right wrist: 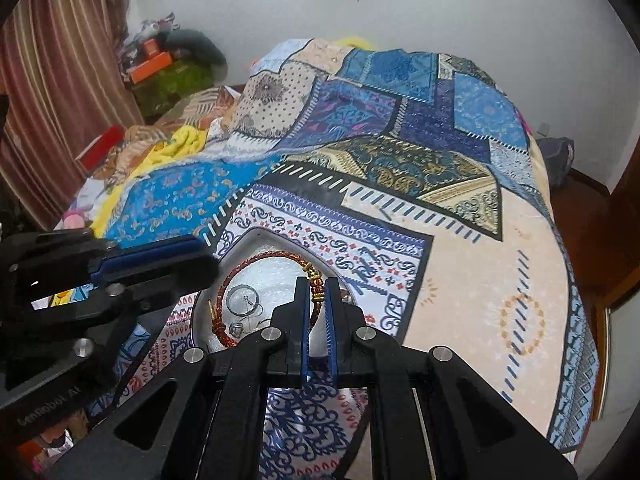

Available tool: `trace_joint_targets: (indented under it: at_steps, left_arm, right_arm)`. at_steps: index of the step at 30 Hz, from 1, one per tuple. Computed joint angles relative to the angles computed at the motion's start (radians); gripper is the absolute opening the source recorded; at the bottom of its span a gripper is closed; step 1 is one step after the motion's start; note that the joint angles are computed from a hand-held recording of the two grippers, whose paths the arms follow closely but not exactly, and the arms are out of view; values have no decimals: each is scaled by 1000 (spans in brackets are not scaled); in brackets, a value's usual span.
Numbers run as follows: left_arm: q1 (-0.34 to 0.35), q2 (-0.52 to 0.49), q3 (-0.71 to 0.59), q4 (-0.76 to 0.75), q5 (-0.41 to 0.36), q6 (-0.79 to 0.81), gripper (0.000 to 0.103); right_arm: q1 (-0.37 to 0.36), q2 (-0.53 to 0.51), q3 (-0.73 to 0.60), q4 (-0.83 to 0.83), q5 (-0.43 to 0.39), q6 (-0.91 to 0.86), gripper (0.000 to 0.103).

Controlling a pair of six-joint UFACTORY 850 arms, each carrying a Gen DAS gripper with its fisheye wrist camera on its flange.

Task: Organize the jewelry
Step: 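Carry the bracelet into the heart tin with the right gripper while the left drops the ring in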

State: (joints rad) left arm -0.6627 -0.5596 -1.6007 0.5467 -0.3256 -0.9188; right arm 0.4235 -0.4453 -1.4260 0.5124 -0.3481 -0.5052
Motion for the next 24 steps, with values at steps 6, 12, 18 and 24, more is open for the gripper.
trace_joint_targets:
  at_steps: [6, 12, 18, 24]
  left_arm:
    - [15, -17, -12, -83, -1, 60, 8]
    - [13, 6, 23, 6, -2, -25, 8]
    - [9, 15, 33, 1, -25, -5, 9]
    - [9, 33, 54, -14, -37, -13, 10]
  right_arm:
    - [1, -18, -15, -15, -23, 13, 6]
    - [6, -24, -21, -46, -29, 41, 6]
    - [-9, -40, -44, 25, -117, -7, 7]
    - [-17, -16, -30, 69, -139, -30, 7]
